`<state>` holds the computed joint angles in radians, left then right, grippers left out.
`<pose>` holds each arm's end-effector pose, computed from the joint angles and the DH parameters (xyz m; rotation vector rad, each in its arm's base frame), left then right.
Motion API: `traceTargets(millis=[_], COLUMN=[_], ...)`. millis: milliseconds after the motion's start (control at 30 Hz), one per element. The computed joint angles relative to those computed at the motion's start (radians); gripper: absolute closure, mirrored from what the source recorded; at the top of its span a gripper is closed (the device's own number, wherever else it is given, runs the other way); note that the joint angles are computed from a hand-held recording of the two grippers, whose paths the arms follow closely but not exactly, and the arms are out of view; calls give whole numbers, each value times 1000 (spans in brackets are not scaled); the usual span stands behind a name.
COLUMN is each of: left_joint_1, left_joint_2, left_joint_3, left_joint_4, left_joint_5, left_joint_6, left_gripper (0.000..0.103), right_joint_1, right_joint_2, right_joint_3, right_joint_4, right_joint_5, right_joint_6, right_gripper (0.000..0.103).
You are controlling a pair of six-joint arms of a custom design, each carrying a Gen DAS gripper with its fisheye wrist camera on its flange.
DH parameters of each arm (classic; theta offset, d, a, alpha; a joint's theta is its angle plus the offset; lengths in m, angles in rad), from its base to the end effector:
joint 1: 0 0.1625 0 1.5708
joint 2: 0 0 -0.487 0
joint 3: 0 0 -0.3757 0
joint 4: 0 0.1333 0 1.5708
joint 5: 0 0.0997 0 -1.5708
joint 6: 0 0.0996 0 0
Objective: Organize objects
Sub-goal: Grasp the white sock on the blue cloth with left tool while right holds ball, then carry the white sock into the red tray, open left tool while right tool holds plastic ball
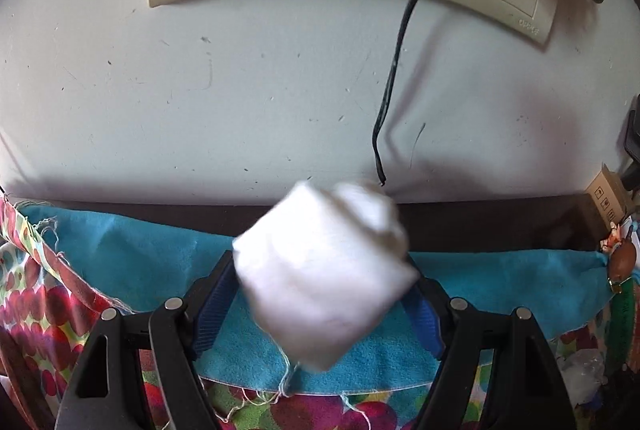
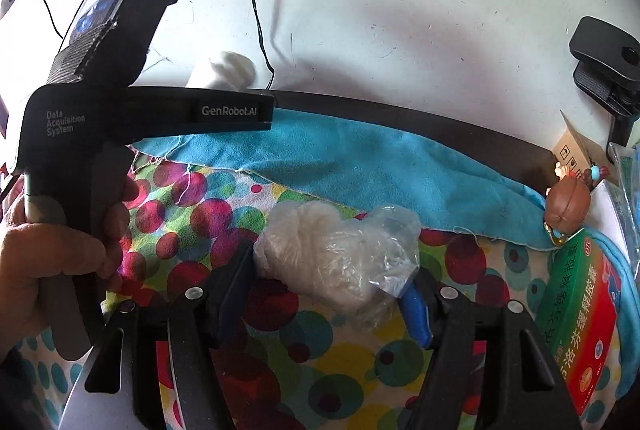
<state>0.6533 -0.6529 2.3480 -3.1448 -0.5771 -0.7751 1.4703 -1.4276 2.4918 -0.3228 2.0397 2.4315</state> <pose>-0.2118 -0.4351 0.0196 0.2356 2.2562 -0.8295 0.0628 -0.2576 0.1825 0.4607 -2.2724 0.7158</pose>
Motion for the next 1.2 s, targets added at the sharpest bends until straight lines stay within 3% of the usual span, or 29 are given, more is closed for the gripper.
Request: traceTargets(millis=[67, 167, 267, 533, 900, 1167, 1200], left_joint_1=[-1, -11, -13, -24, -74, -150, -188], left_joint_2=[-2, 2, 9, 5, -27, -126, -115], left_joint_3=[3, 9, 17, 47, 126, 181, 182], left_joint_4=[5, -9, -48, -100, -126, 13, 46], left_joint_5=[5, 16, 16, 17, -38, -59, -69], left_joint_6=[-6, 8, 26, 46, 12, -86, -139], left_gripper=[30, 54, 61, 68, 69, 69, 69], right_joint_1=[15, 13, -1, 51, 50, 119, 128], right_joint_2=[8, 8, -4, 29, 27, 74, 79], right_joint_3=[5, 0, -2, 9, 4, 10, 11], right_joint_4=[-10, -5, 4, -20, -12, -39, -41], right_joint_5=[13, 12, 1, 39, 38, 93, 98], right_joint_6=[10, 8, -2, 41, 41, 96, 104], right_gripper=[39, 39, 39, 38, 38, 37, 37])
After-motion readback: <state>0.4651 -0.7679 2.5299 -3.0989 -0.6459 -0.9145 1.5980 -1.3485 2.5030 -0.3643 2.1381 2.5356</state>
